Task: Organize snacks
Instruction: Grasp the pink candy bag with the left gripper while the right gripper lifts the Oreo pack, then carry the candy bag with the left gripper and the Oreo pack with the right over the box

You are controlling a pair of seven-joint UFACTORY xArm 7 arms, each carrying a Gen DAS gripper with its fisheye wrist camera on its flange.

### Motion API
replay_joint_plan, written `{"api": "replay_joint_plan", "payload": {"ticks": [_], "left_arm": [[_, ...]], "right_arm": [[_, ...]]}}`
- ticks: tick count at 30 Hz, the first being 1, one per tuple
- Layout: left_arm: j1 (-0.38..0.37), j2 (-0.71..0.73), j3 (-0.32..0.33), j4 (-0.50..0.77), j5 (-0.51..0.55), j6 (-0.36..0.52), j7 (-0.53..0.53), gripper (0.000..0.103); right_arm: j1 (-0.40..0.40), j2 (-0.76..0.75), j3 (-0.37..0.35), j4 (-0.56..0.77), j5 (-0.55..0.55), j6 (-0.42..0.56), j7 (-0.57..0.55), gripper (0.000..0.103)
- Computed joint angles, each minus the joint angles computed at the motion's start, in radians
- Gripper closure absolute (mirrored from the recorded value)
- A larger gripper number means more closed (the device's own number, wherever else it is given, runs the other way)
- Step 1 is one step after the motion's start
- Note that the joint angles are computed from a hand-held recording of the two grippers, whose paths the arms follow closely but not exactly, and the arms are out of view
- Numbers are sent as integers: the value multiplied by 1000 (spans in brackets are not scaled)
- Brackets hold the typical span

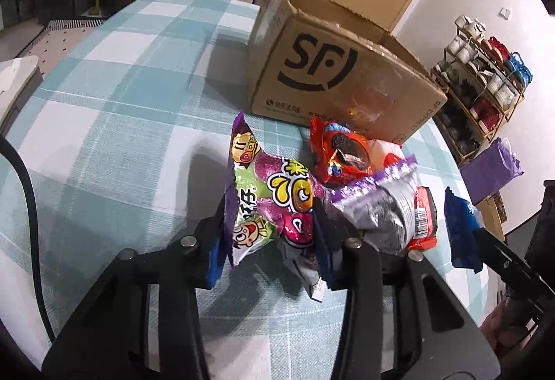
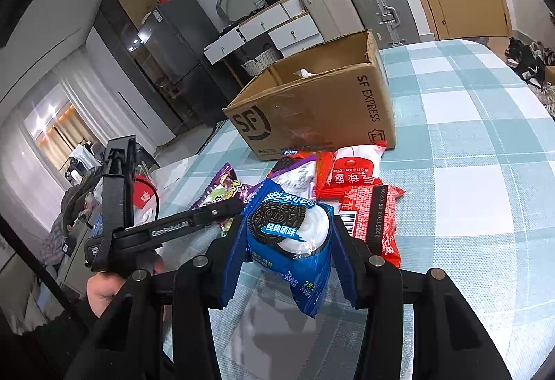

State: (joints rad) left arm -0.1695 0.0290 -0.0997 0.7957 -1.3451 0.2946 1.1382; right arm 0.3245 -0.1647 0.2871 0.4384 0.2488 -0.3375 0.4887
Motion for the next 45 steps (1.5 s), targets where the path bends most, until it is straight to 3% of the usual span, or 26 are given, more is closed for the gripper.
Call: {"api": "replay_joint_plan", "payload": {"ticks": [7, 13, 18, 22, 24, 28, 32, 35, 45], "left_arm": [[14, -86, 34, -61, -74, -6, 52, 65], [17, -187, 61, -117, -217, -38, 194, 65], [16, -262, 62, -165, -243, -41, 240, 65], [8, -310, 73, -198, -149, -26, 155, 65], [0, -344, 82, -213, -102, -22, 121, 65], [-18, -427, 84, -244, 45, -47, 5, 65], [-6, -508, 54, -262, 218, -67, -146, 65], [9, -549, 34, -259, 318, -64, -253, 65], [1, -619, 39, -172, 583, 7, -485, 65]], "right_arm": [[-8, -5, 11, -7, 21, -9, 0, 55], [14, -13, -24, -23, -9, -42, 36, 55], [-31, -18, 55, -16, 78, -46, -40, 55], [-59, -28, 117, -12, 179, -64, -112, 55], [-24, -39, 81, -20, 160, -80, -89, 55], [-39, -97, 127, -27, 228, -82, -119, 55], [-108, -202, 195, -14, 251, -12, -137, 55], [-131, -277, 200, 1, 212, 52, -120, 55], [-93, -414, 89, 99, 67, 209, -50, 55]]}}
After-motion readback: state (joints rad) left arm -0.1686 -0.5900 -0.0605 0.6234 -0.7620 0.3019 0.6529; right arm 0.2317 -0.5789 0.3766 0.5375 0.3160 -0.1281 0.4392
